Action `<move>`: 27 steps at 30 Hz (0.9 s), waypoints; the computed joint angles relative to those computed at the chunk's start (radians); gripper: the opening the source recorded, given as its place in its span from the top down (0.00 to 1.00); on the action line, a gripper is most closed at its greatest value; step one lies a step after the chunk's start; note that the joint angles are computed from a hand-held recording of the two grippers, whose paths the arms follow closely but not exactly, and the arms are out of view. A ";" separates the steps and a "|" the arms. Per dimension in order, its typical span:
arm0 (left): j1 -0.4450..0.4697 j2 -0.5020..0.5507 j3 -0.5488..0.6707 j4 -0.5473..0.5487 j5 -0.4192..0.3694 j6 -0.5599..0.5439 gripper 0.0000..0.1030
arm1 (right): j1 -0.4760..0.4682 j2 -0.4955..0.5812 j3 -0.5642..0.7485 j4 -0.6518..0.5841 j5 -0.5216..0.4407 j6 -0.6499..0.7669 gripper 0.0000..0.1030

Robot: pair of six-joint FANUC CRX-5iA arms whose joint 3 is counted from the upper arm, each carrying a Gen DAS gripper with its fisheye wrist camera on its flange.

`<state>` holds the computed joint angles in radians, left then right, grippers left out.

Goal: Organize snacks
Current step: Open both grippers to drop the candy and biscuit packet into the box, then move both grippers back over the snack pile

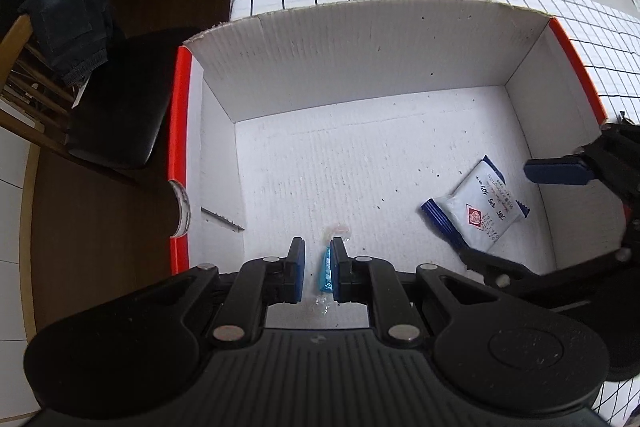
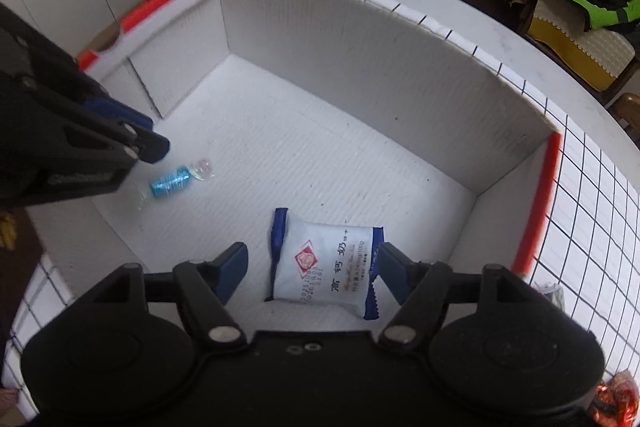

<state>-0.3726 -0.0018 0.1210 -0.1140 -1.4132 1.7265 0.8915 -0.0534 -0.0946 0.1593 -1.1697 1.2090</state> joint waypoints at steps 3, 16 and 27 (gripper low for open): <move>-0.005 -0.027 -0.014 0.009 0.013 0.000 0.88 | 0.008 -0.046 -0.016 -0.006 0.008 -0.013 0.28; -0.090 -0.116 -0.018 -0.022 0.062 0.079 0.78 | 0.020 -0.225 -0.086 0.006 0.044 -0.092 0.28; -0.235 -0.142 0.036 -0.105 0.073 0.216 0.68 | 0.003 -0.416 -0.155 0.006 0.071 -0.144 0.19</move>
